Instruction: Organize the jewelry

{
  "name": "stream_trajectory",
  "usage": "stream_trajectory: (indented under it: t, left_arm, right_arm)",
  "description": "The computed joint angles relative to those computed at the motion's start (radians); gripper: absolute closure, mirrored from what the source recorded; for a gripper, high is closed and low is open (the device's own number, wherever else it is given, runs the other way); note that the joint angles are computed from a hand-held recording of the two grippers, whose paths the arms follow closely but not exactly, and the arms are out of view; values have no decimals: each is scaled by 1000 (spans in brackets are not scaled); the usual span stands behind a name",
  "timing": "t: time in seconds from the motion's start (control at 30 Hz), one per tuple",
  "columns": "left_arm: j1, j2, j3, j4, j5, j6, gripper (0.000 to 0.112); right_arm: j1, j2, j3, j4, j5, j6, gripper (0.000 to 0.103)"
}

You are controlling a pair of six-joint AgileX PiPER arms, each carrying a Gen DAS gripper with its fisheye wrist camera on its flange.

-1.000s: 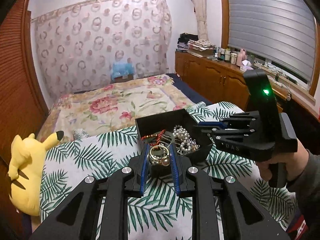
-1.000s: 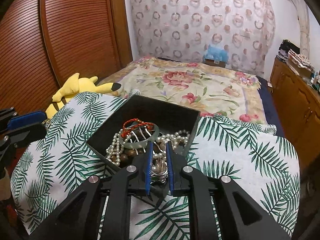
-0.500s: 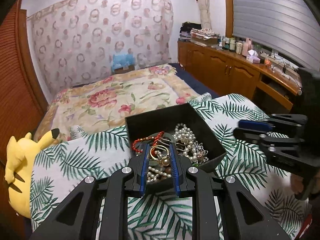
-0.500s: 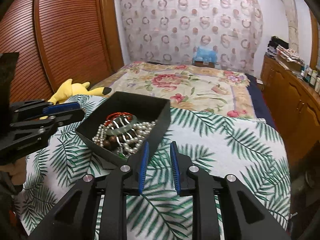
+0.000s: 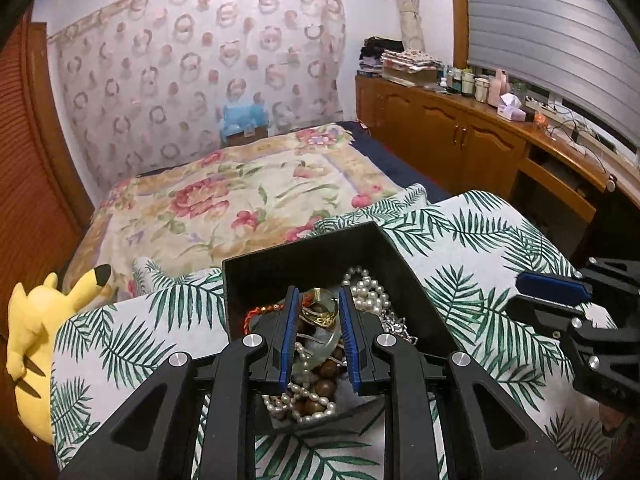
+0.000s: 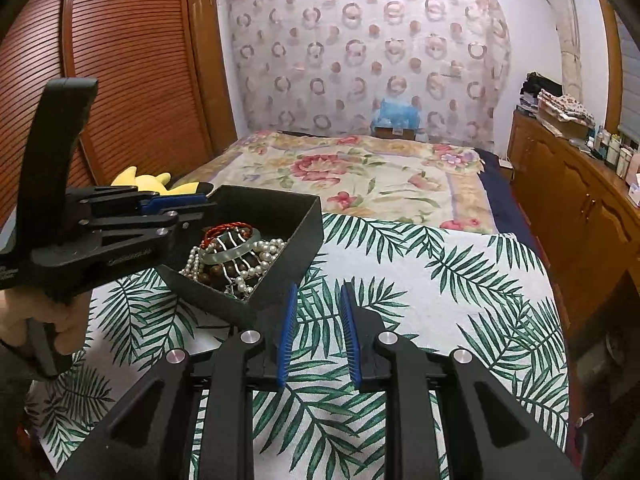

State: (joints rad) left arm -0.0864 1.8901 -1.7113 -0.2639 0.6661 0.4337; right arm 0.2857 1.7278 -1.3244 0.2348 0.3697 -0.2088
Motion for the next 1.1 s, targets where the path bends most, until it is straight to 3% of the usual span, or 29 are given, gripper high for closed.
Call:
stream_trajectory:
  t: [0.03, 0.1, 0.17, 0.23, 0.33, 0.43, 0.57, 0.73, 0.8, 0.97, 1.1]
  left_arm:
    - [2, 0, 1, 1, 0, -6, 76]
    - [12, -11, 19, -22, -11, 5, 66]
    - [20, -29, 44, -34, -16, 12, 62]
    - [28, -51, 73, -37, -29, 10, 40]
    - [43, -107, 149, -57, -71, 17, 24]
    - [59, -150, 197, -95, -77, 48, 17]
    - [68, -208, 259, -115, -100, 70, 17]
    - [86, -254, 301, -137, -89, 81, 17]
    - [88, -272, 321, -132, -94, 73, 17]
    - [84, -322, 368, -91, -117, 33, 17]
    - [94, -356, 404, -132, -123, 70, 17]
  right_arm:
    - [3, -2, 5, -12, -6, 12, 79]
    - [7, -2, 10, -25, -14, 27, 79]
    - [19, -5, 22, -67, -30, 74, 79]
    - [34, -11, 34, -139, -48, 154, 79]
    - [57, -16, 46, -244, -69, 269, 77]
    - [77, -22, 58, -354, -82, 387, 60]
    - [85, -21, 59, -439, -80, 490, 45]
    - [104, -27, 79, -672, -82, 747, 11]
    - [111, -29, 85, -755, -77, 839, 5]
    - [121, -39, 93, -786, -60, 894, 3]
    - [140, -59, 116, -907, -54, 1025, 3]
